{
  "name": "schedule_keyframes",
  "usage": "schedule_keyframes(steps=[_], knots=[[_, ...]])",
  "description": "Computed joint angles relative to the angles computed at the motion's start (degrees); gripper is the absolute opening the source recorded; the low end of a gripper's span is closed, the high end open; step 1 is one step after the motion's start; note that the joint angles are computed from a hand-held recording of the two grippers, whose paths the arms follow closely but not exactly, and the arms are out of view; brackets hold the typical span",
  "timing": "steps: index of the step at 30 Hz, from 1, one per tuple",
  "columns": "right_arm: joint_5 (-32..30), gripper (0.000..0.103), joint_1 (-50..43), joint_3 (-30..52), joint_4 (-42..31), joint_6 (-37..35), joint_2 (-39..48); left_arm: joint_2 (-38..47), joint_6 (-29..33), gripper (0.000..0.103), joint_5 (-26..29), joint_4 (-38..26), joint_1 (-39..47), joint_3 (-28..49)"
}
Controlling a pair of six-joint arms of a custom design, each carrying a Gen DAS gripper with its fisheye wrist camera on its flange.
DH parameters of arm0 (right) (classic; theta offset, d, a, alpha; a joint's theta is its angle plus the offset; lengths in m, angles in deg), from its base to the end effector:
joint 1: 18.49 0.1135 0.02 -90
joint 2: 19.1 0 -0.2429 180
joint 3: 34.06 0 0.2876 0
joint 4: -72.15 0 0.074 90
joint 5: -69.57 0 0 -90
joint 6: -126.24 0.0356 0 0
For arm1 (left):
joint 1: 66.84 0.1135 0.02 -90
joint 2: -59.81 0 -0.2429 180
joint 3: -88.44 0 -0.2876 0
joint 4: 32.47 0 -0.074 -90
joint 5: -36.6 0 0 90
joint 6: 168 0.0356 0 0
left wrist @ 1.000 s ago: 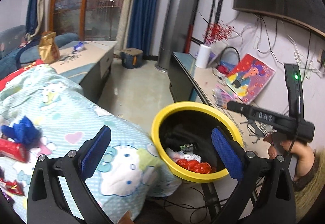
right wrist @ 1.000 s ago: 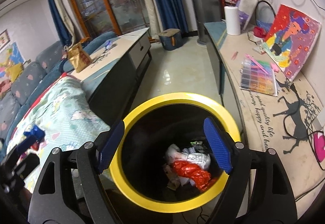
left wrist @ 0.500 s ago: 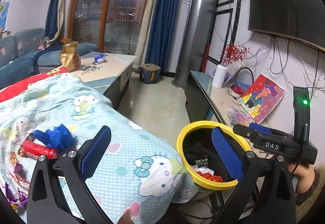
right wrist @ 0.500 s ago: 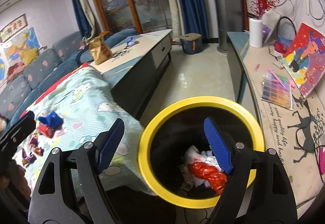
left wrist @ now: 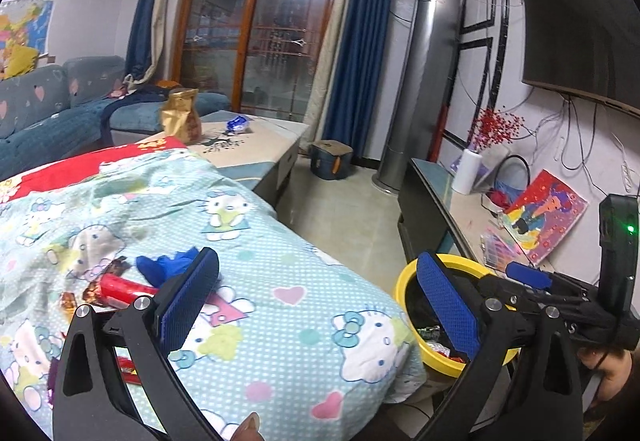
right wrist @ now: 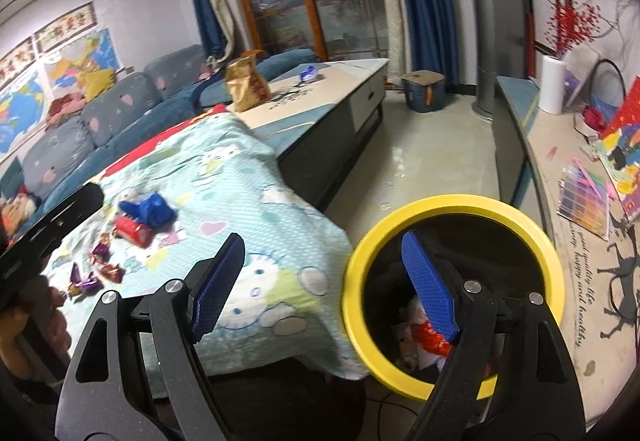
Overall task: Collect trash
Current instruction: 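Move both tools back over the candy wrappers on the bedspread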
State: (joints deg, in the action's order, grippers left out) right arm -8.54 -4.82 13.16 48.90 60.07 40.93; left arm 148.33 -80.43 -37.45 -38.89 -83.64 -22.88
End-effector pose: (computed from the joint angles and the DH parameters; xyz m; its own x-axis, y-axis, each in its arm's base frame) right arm 0.2613 0.0560 0.1961 -0.5512 0.2728 -0.7885 0.1676 0.9620 0.2157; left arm 0.3622 -0.1196 0.2108 -0.4450 0.0918 -0.8908 0.4954 0.8539 -0.1595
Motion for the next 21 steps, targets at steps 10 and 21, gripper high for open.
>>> schedule_keyframes(steps=[10,21], knots=[[1.38,0.073,7.48,4.36,1.75,-0.59,5.68,-1.93,0.18,0.096,0.49,0.38,5.31,-1.11],[1.02,0.073,13.38,11.44,4.35,-1.18,15.28,-2.58,1.2,0.096,1.25,0.21,11.6,-1.46]])
